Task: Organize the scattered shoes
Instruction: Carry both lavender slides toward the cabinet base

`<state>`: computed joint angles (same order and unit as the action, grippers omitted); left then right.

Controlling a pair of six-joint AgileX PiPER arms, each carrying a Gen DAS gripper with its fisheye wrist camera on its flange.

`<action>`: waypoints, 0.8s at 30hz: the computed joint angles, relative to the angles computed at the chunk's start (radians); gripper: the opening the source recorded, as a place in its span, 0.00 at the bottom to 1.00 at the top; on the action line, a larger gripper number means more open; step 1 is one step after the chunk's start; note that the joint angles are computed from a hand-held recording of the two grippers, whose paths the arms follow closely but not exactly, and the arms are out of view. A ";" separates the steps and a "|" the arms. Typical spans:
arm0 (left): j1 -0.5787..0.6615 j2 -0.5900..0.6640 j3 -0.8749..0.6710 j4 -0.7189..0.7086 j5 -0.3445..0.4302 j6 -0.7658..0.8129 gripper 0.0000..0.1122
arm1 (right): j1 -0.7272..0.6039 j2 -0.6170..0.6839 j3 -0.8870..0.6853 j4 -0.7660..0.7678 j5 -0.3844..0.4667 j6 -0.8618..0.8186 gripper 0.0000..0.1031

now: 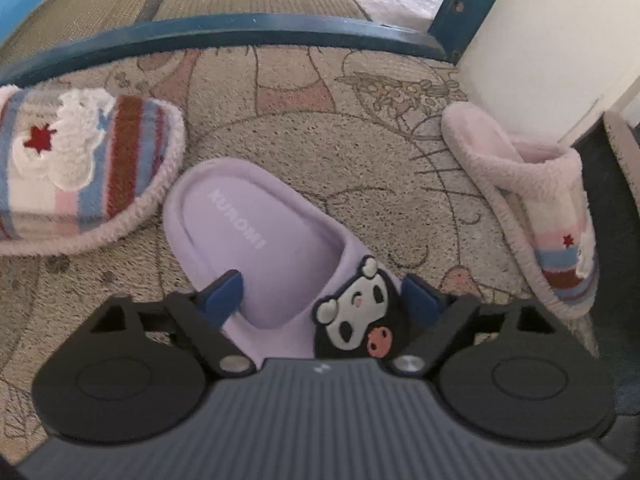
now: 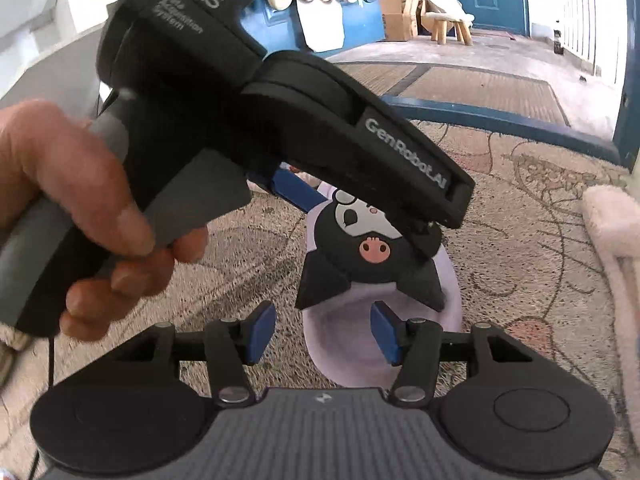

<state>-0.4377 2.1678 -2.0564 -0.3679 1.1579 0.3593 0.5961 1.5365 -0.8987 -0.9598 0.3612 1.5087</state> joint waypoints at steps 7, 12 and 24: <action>-0.005 -0.032 0.052 -0.036 -0.024 0.049 0.51 | -0.004 -0.012 0.034 -0.125 -0.031 0.190 0.36; -0.027 -0.071 0.100 -0.009 -0.050 0.045 0.49 | 0.037 -0.054 0.075 -0.204 0.001 0.293 0.35; -0.006 -0.165 0.179 -0.092 -0.018 0.037 0.48 | 0.181 -0.192 0.106 -0.194 0.169 0.304 0.34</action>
